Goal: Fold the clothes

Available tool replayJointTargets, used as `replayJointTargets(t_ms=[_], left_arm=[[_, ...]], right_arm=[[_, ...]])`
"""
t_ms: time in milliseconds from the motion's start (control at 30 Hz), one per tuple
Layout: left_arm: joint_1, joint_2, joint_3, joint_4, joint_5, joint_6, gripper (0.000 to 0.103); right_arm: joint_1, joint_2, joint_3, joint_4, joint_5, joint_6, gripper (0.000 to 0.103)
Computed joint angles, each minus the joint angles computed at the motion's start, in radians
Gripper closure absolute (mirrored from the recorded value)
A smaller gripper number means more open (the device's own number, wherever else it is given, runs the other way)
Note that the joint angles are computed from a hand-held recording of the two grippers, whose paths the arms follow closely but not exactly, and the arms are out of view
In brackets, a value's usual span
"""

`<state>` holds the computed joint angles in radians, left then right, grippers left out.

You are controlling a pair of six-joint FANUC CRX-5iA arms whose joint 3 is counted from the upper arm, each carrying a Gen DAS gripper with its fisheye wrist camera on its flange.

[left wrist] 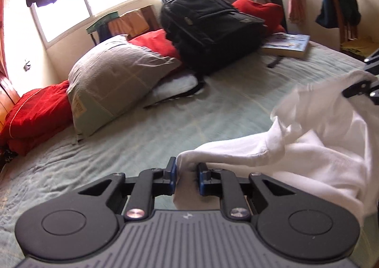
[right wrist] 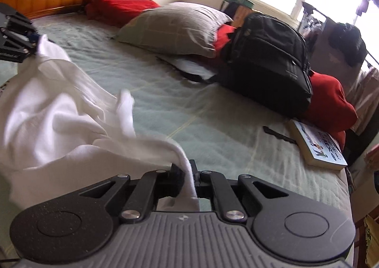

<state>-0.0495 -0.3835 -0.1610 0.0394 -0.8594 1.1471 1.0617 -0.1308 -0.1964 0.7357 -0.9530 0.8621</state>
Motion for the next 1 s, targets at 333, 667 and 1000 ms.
replayJointTargets(t_ms=[333,667,1000], left_arm=[[0.032,0.257,0.206,-0.045,0.017,0.044,0.088],[-0.026,0.490,0.399,-0.153,-0.008,0.184,0.087],[0.008,0.546,0.444,-0.086,-0.094,0.192,0.065]], right_arm=[[-0.150,0.169,0.209,-0.147,0.006,0.098,0.095],[-0.215,0.288,0.296,-0.169,-0.008,0.016,0.094],[-0.305,0.439,0.456,-0.267,-0.066,-0.068,0.090]])
